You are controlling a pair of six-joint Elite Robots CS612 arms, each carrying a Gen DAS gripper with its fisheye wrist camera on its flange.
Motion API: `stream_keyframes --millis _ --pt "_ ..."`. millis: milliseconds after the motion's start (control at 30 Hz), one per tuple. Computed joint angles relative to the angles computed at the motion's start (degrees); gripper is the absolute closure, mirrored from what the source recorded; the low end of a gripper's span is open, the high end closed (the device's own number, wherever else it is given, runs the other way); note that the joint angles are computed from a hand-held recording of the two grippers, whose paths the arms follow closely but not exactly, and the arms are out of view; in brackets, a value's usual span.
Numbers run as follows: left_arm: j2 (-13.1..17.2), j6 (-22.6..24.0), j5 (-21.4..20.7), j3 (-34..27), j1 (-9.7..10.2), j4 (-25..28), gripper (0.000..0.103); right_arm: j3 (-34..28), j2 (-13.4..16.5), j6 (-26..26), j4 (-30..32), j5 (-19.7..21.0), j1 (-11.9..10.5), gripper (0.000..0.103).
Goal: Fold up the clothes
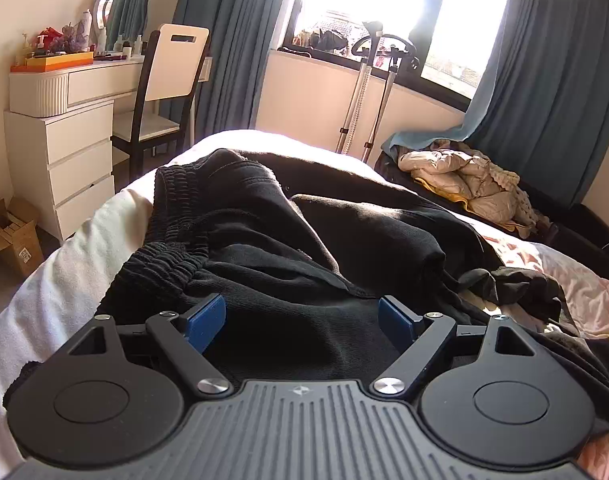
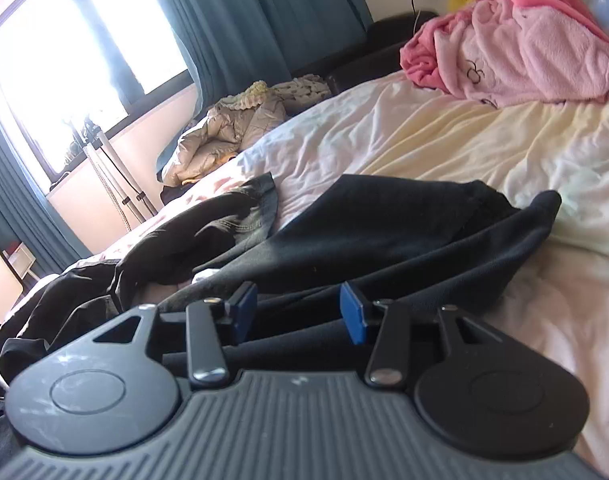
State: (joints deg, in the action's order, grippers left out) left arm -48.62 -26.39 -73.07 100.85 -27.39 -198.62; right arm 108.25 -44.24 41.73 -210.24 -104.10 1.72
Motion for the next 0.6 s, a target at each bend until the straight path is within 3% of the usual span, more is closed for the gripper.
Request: stream_keyframes --millis 133,300,433,600 --pt "1.6 2.0 -2.5 -4.0 -0.12 2.5 0.017 -0.3 0.7 8.9 4.9 8.1 -1.9 0.054" --pt "5.7 11.5 -4.9 -12.6 -2.48 5.8 0.016 0.0 0.3 12.0 1.9 6.7 -1.3 0.054" --pt "11.6 22.9 -5.8 -23.2 -5.98 9.0 0.016 -0.2 -0.1 9.6 -1.3 3.5 -0.9 0.052" --pt "20.4 24.8 -11.2 -38.6 -8.54 16.2 0.016 -0.6 0.1 8.9 -2.2 4.1 -1.3 0.052"
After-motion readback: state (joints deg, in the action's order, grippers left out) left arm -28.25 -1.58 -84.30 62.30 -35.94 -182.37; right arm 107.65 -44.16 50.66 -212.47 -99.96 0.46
